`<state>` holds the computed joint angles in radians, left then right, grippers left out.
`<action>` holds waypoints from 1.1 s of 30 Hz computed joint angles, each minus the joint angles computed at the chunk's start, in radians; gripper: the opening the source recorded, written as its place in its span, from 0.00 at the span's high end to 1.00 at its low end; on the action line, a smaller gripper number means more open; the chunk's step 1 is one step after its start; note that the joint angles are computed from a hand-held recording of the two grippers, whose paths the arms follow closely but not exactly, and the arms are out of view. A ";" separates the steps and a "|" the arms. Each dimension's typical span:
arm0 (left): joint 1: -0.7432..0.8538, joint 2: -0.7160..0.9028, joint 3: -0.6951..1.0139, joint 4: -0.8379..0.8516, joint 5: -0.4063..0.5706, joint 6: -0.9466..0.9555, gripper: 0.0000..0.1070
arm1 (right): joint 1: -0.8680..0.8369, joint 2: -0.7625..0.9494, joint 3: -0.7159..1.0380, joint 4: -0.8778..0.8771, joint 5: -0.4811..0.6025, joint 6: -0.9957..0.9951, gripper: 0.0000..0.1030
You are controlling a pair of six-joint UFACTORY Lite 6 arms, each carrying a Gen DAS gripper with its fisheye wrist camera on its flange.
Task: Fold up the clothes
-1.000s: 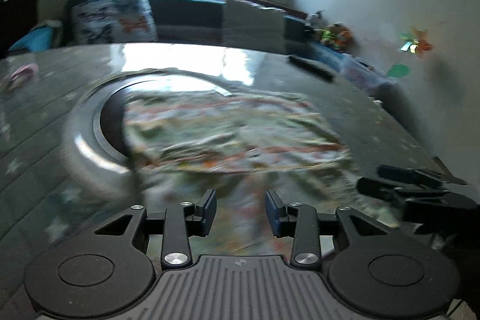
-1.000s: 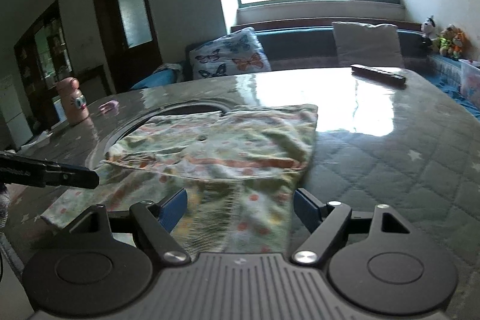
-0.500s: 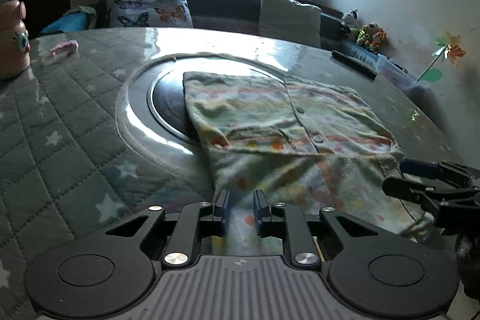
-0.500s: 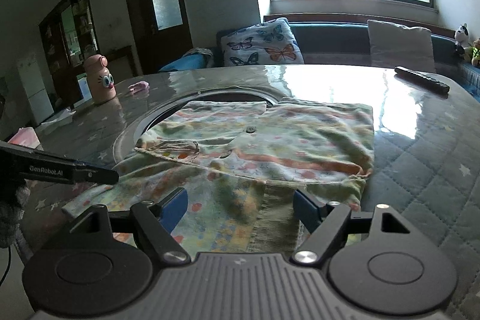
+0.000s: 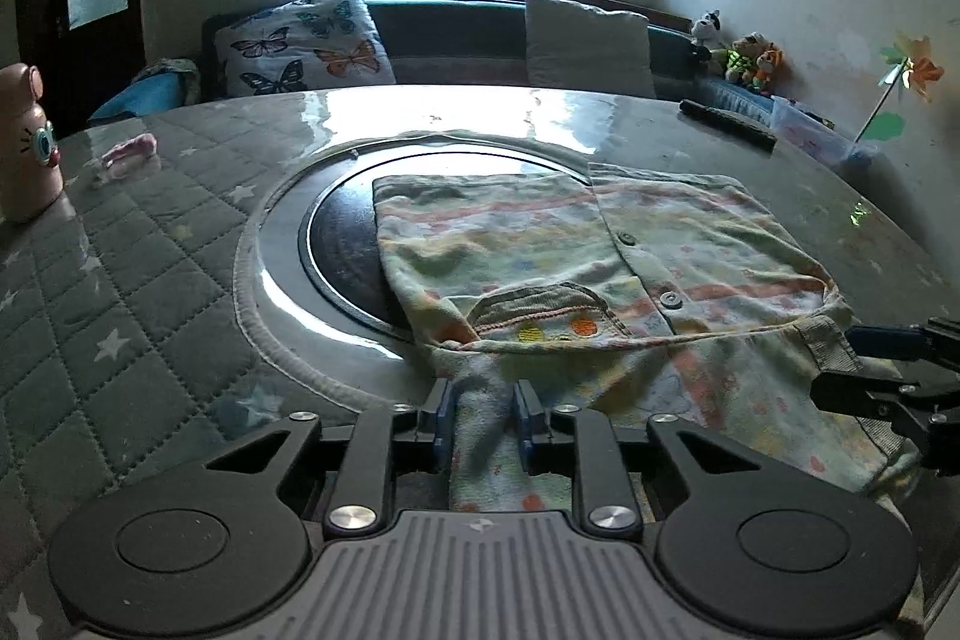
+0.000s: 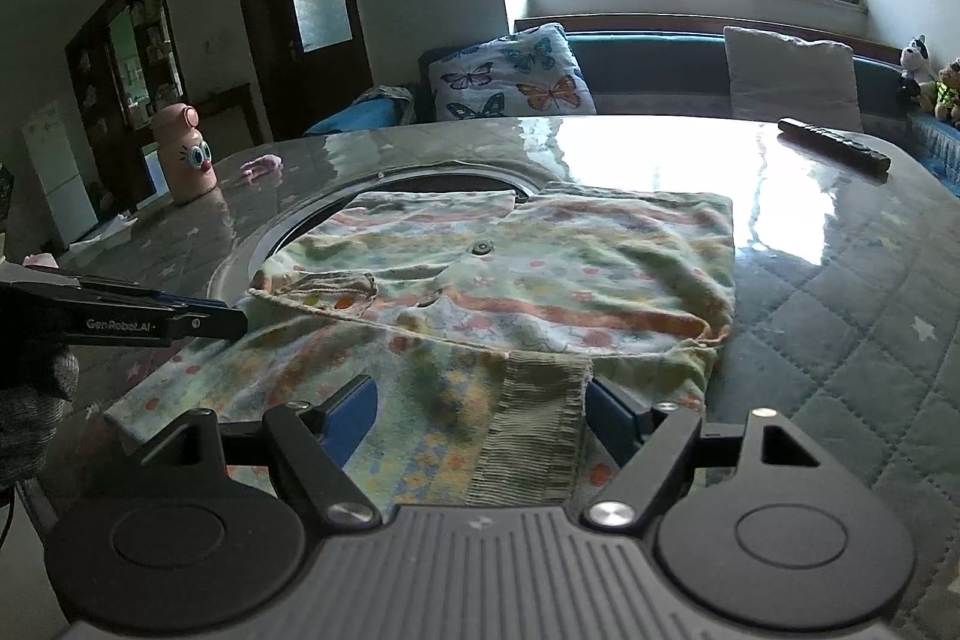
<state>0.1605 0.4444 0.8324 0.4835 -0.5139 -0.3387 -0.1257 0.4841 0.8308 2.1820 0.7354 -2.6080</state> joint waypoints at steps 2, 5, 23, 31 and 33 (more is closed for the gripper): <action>0.011 -0.004 -0.008 0.003 -0.018 -0.008 0.96 | 0.006 -0.001 -0.001 0.010 -0.002 -0.004 0.24; 0.047 -0.035 -0.041 0.052 -0.064 -0.059 0.97 | 0.006 -0.006 -0.004 0.007 -0.001 0.001 0.24; 0.024 -0.051 0.000 0.138 -0.017 -0.143 0.93 | 0.005 -0.005 0.040 -0.058 0.001 0.067 0.50; -0.029 0.082 0.113 0.024 0.025 -0.015 0.93 | 0.044 0.065 0.096 -0.014 -0.045 0.019 0.65; -0.028 0.071 0.106 0.020 0.027 -0.006 0.93 | 0.036 0.056 0.087 -0.023 -0.049 0.018 0.64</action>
<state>0.1327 0.5159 0.9381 0.5039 -0.4865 -0.3449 -0.0895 0.5400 0.9176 2.1593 0.6869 -2.5902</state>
